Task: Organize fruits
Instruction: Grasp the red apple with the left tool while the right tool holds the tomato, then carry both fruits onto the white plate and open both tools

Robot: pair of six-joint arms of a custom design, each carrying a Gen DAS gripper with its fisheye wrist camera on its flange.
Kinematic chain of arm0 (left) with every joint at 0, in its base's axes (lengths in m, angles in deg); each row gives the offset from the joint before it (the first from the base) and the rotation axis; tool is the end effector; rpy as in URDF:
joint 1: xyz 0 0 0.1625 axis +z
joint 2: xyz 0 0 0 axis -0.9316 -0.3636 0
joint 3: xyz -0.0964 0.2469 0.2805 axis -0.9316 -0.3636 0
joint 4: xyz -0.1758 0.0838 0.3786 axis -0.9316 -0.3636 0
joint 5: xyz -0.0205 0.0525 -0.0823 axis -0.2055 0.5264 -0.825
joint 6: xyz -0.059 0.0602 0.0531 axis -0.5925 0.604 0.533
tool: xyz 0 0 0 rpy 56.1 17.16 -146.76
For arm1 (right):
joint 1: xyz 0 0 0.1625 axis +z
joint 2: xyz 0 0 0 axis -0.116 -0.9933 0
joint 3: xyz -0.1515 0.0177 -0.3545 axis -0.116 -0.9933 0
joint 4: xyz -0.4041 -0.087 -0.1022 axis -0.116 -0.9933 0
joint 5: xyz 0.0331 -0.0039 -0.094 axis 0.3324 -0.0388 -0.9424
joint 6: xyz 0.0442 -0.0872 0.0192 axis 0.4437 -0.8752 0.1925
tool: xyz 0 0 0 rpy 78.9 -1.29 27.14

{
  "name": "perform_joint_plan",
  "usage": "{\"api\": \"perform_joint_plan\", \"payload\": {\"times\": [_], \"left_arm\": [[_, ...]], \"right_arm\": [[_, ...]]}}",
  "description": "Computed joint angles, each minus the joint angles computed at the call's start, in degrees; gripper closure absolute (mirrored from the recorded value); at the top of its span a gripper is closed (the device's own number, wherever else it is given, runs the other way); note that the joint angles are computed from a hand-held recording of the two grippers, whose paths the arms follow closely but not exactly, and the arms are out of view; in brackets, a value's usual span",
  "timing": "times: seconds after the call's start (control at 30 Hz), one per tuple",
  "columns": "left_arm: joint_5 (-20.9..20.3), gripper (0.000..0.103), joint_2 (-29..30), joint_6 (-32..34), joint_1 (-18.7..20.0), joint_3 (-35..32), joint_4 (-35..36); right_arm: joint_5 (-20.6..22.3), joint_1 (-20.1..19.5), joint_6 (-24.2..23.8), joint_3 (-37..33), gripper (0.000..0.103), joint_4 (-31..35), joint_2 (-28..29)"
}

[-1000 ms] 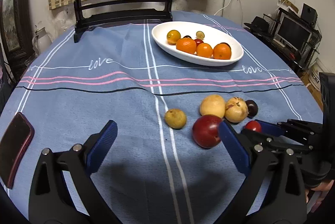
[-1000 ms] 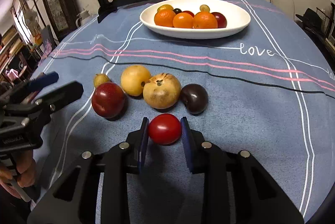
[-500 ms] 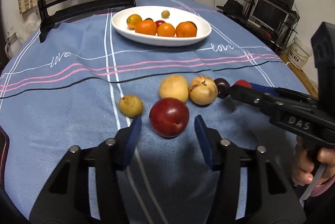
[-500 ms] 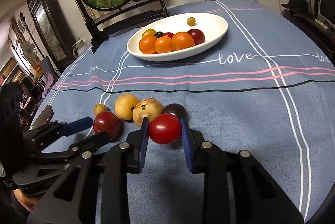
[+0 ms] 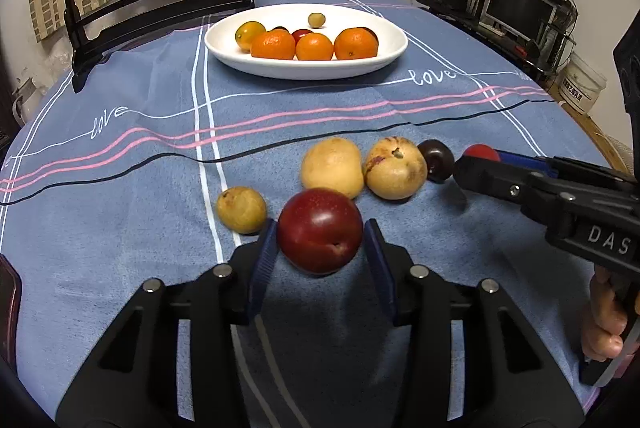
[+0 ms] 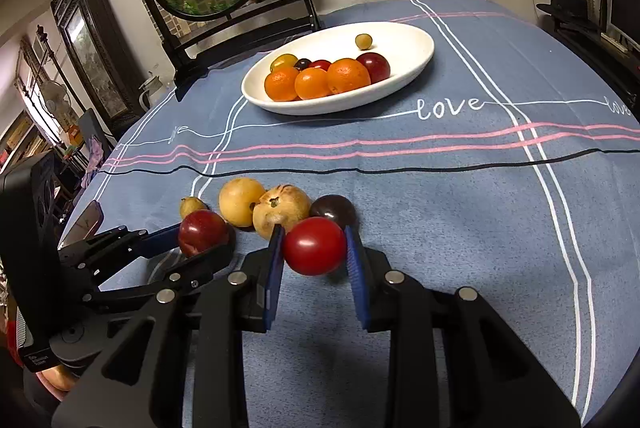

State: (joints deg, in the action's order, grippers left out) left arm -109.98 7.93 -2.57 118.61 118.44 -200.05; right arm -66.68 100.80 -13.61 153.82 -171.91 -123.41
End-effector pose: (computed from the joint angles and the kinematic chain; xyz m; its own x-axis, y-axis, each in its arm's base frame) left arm -0.2486 -0.6224 0.0358 -0.7380 0.0932 -0.6683 0.4895 0.7557 -0.4352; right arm 0.1584 -0.6240 0.1689 -0.8357 -0.3708 0.4051 -0.5232 0.7616 -0.3823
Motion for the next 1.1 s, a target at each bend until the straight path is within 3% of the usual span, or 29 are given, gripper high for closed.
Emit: {"api": "perform_joint_plan", "payload": {"times": [0.27, 0.47, 0.63, 0.87, 1.1], "left_arm": [[-0.59, 0.06, -0.65, 0.22, -0.18, 1.13, -1.61], [-4.71, 0.06, -3.81, 0.12, -0.31, 2.55, -4.05], [-3.81, 0.061, -0.68, 4.44, 1.22, -8.08, -0.95], [-1.84, 0.061, 11.78, 7.62, 5.31, -33.86, 9.25], [-2.98, 0.06, 20.04, 6.39, 8.59, -49.32, 18.3]], "right_arm": [[-1.03, 0.27, -0.91, 0.57, 0.073, -1.86, 0.25], [2.84, -0.09, -1.78, -0.6, 0.073, -0.74, -0.62], [3.15, 1.35, -3.84, -8.87, 0.073, -4.42, 4.07], [0.95, 1.76, -5.31, -28.63, 0.073, -0.09, 17.25], [0.61, 1.45, -6.58, -40.83, 0.073, 8.1, 24.52]]}}
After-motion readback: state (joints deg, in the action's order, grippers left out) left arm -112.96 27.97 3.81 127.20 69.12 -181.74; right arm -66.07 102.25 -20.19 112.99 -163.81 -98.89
